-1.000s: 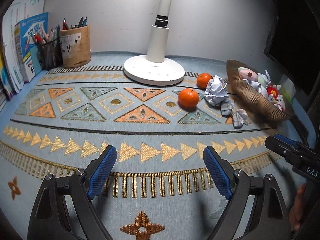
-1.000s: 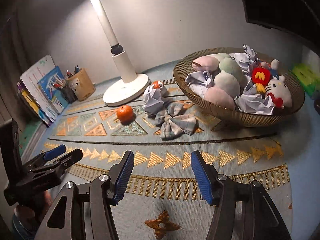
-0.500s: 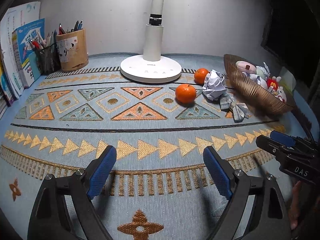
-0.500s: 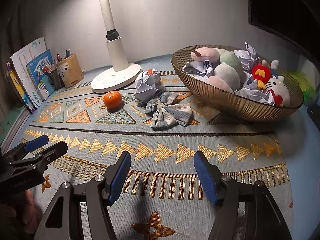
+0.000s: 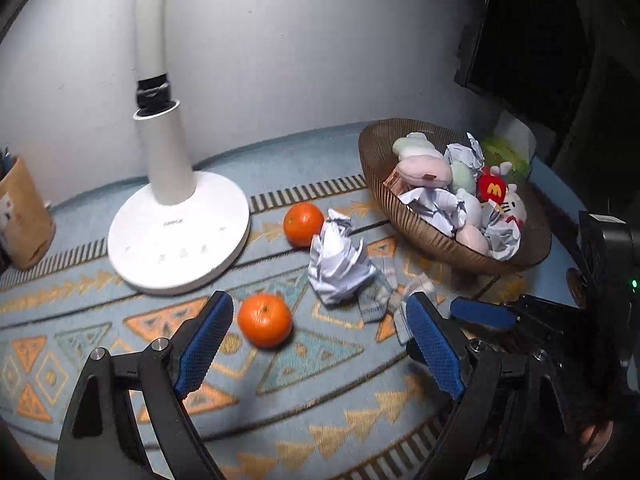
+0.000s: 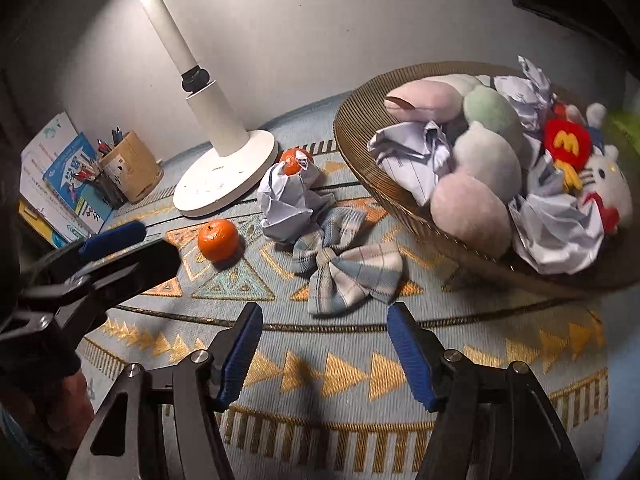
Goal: Organize objects
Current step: 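Withdraw both open tools from the bowl back over the desk, then grasp the white paper ball with the left tool while the right tool grasps the plaid bow, then carry the paper ball and plaid bow over the brown bowl and open both tools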
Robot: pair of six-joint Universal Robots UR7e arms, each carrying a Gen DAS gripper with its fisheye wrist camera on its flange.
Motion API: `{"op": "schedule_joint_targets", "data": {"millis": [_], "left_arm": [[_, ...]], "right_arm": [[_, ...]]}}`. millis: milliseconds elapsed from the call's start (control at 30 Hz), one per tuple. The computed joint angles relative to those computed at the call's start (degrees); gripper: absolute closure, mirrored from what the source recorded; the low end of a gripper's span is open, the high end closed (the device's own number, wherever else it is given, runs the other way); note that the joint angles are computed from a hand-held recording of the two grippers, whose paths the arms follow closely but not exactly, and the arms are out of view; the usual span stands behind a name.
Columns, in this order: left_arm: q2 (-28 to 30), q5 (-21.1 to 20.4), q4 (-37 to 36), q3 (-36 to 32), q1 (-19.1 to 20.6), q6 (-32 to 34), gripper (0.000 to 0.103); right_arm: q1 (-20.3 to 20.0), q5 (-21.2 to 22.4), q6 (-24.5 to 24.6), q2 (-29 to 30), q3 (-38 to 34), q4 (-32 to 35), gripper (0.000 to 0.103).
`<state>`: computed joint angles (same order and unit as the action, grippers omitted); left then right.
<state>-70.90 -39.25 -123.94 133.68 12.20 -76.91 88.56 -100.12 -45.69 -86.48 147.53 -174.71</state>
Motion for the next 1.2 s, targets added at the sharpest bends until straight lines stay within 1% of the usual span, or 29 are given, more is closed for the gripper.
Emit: {"op": "schedule_joint_targets", "data": {"millis": [67,133,200,267,333,367,400,433,500,533,567,600,667,733,767,867,933,1000,1033,1067,1133,1167,1200], "left_arm": [[2.1,-0.6,-5.6,-0.9,3.5,6.3,0.017],[3.8,-1.9,-12.9,-0.9,6.4,12.1,0.020],[5.5,-3.1,-15.2,-1.8,8.5,14.7,0.026],[6.6,-3.7,-15.7,-2.4,10.0,15.6,0.034],[6.9,-4.8,-17.8,-2.0,11.1,16.0,0.041],[7.0,-5.3,-19.2,-1.6,11.6,16.2,0.049],[7.0,-5.7,-20.5,-1.2,11.8,16.5,0.055],[7.1,-5.4,-21.2,-0.8,11.8,16.4,0.058],[6.7,-5.1,-21.5,-0.2,11.3,15.8,0.061],[6.4,-4.8,-21.0,-0.1,10.9,15.1,0.062],[6.1,-4.4,-20.5,0.1,10.4,14.5,0.062],[5.7,-4.1,-19.6,0.1,9.7,13.6,0.062],[4.4,-3.9,-17.2,0.3,7.9,11.2,0.062],[2.9,-3.8,-14.7,0.8,5.3,8.1,0.062],[2.0,-3.8,-12.9,1.1,3.7,6.0,0.062],[-1.1,-5.2,-5.1,2.2,-1.7,-3.2,0.062],[-1.2,-6.9,-2.0,3.0,-5.5,-8.7,0.062],[0.1,-8.7,2.1,3.1,-8.9,-14.7,0.062],[1.4,-9.6,3.1,2.9,-10.2,-16.9,0.062],[2.9,-10.1,2.8,2.5,-10.6,-17.9,0.062],[5.3,-11.1,-0.5,3.4,-11.9,-19.3,0.062],[6.0,-11.6,-1.9,4.1,-12.6,-19.9,0.062],[6.3,-12.3,-1.5,4.4,-13.2,-20.9,0.062]], "right_arm": [[0.2,-0.5,1.3,2.3,-0.8,-1.0,0.039],[0.3,-1.0,2.9,4.3,-1.3,-2.5,0.039],[1.3,-3.0,3.1,7.0,-1.5,-6.4,0.039],[2.3,-4.1,2.5,9.0,-1.4,-9.7,0.039],[3.7,-6.0,1.9,11.5,-1.8,-12.3,0.040],[4.4,-7.0,1.4,12.6,-1.9,-14.0,0.045],[4.9,-7.8,0.9,13.6,-1.8,-15.4,0.047],[5.5,-8.7,0.3,14.8,-1.6,-17.6,0.050],[6.0,-9.5,-0.7,16.0,-1.3,-20.0,0.055],[5.6,-8.7,-1.0,15.6,-1.2,-19.6,0.068],[5.2,-7.9,-1.0,15.1,-1.2,-18.8,0.074],[4.9,-7.4,-0.5,14.5,-1.2,-18.0,0.076],[4.0,-6.3,0.3,12.2,-1.1,-15.0,0.079],[2.2,-2.7,0.2,6.9,0.0,-9.3,0.079],[1.2,-1.2,-0.7,3.8,0.9,-7.1,0.079],[-2.2,1.5,-5.0,-6.6,4.0,-0.5,0.079],[-6.0,3.6,-9.3,-14.4,5.1,7.3,0.079],[-9.8,4.2,-14.2,-20.9,5.7,14.0,0.078],[-11.6,4.5,-17.1,-23.8,6.1,17.1,0.078],[-13.3,4.9,-19.8,-26.1,6.6,18.6,0.078],[-16.3,5.4,-23.9,-30.2,7.2,21.6,0.076],[-17.1,5.0,-24.6,-30.3,7.2,22.0,0.070],[-17.6,4.2,-24.3,-30.5,7.2,21.8,0.065]]}}
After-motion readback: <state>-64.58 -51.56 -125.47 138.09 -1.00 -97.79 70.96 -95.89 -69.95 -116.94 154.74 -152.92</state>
